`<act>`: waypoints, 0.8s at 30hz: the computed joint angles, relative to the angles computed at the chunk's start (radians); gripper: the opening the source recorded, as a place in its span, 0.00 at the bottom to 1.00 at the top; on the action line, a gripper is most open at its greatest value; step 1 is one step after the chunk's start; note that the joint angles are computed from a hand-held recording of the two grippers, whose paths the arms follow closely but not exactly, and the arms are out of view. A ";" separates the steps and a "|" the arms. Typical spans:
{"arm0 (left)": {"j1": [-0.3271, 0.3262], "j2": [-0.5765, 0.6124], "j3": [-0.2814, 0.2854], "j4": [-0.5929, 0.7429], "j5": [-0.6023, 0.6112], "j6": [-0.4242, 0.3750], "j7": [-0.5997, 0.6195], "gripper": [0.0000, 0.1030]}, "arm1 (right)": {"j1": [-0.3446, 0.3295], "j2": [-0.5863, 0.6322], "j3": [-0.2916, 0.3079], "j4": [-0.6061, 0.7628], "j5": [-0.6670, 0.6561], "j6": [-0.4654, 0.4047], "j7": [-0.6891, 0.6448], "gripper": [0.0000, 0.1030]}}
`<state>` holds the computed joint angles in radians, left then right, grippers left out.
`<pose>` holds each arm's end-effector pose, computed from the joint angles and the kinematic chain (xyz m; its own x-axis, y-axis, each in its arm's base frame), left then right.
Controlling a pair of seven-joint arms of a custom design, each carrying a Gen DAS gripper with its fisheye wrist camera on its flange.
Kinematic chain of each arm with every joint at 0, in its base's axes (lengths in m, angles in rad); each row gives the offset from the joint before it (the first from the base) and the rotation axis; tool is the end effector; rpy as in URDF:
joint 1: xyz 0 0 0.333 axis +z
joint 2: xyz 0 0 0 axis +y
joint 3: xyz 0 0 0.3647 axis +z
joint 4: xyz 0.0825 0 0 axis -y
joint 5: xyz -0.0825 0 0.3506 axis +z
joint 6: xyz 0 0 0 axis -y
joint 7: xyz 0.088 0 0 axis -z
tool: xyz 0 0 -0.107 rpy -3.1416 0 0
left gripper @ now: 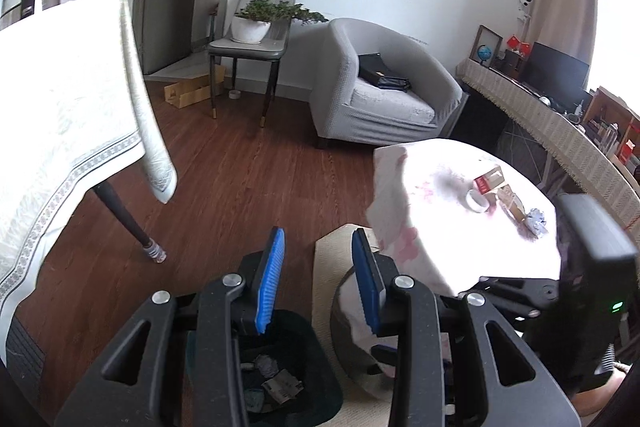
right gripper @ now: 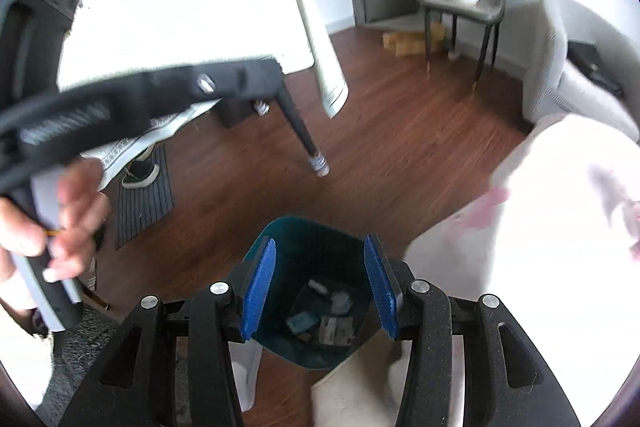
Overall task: Collect trash
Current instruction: 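Move both open tools back toward the table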
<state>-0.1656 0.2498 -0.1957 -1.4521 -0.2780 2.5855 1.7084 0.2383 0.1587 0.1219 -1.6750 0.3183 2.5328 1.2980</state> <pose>0.6316 -0.2100 0.7038 -0.3878 -0.8964 0.2148 -0.6338 0.0901 -0.7682 0.5977 0.2140 0.6434 0.4616 -0.8748 -0.1471 -0.7018 -0.2587 -0.6637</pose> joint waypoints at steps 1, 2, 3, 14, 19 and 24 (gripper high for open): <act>-0.008 0.003 -0.001 0.005 0.008 0.000 -0.007 0.36 | -0.005 -0.014 -0.004 -0.013 0.002 0.009 -0.002 0.45; -0.015 0.008 -0.002 0.011 0.016 0.000 -0.010 0.36 | -0.010 -0.027 -0.008 -0.027 0.005 0.016 -0.004 0.45; -0.023 0.015 -0.004 0.020 0.025 -0.002 -0.013 0.36 | -0.013 -0.037 -0.013 -0.038 0.008 0.021 -0.006 0.45; -0.107 0.087 -0.015 0.115 0.098 -0.037 -0.048 0.37 | -0.053 -0.140 -0.080 -0.153 -0.004 0.092 0.016 0.45; -0.141 0.125 -0.024 0.165 0.119 -0.054 -0.056 0.47 | -0.072 -0.199 -0.113 -0.234 -0.051 0.158 0.063 0.45; -0.159 0.158 -0.036 0.204 0.117 -0.070 -0.045 0.61 | -0.095 -0.223 -0.150 -0.288 -0.096 0.224 0.117 0.47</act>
